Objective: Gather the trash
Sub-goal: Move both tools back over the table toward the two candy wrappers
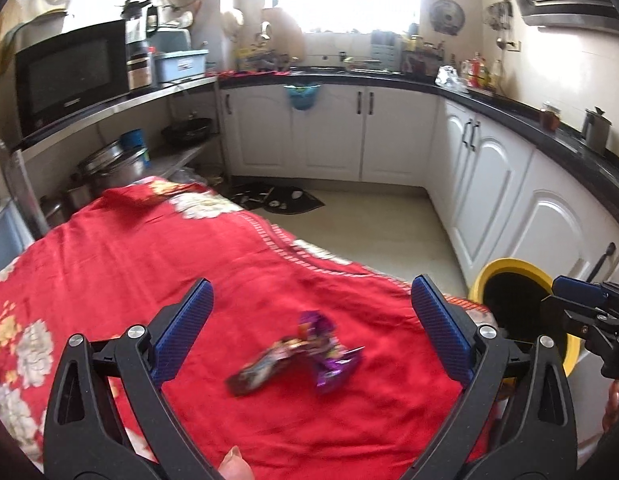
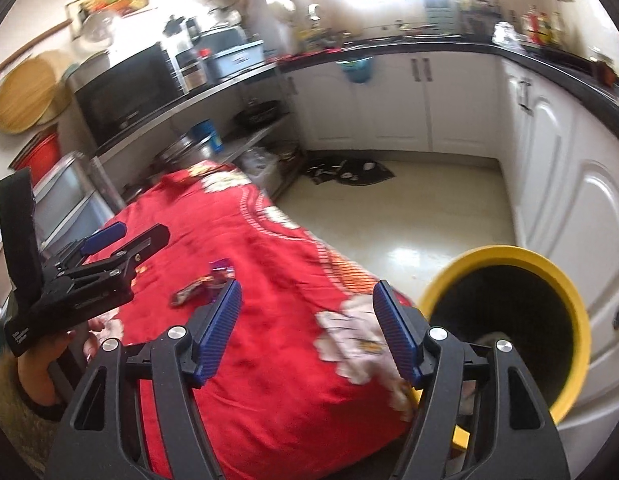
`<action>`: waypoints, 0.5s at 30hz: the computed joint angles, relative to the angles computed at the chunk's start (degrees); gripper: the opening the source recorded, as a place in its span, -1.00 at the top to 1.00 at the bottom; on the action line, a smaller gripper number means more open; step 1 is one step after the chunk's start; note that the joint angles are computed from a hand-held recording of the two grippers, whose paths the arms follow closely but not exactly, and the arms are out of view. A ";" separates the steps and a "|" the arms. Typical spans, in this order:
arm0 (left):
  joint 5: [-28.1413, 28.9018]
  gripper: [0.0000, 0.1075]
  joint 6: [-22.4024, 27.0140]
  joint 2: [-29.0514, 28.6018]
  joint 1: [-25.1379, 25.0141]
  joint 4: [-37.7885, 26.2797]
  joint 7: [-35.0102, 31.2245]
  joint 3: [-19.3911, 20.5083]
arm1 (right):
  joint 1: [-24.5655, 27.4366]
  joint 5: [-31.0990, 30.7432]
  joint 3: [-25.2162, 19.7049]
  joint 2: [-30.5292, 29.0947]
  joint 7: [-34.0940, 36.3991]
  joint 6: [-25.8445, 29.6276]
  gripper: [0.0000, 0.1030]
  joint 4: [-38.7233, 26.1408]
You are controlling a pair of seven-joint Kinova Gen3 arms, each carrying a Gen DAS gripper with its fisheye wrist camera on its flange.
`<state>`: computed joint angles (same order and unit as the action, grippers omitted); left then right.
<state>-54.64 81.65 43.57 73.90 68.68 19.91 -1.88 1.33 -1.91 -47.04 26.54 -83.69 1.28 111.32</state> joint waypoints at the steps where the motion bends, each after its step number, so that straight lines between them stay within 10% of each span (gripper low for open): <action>1: 0.32 -0.69 0.34 -0.63 0.31 1.27 0.85 -0.05 | -1.11 0.08 0.57 0.00 -0.02 0.46 -0.29 -0.54; 15: 4.04 -0.38 -6.36 -8.76 -3.36 19.26 10.67 6.35 | -17.51 -2.91 11.19 5.11 6.27 9.30 -0.30 -9.41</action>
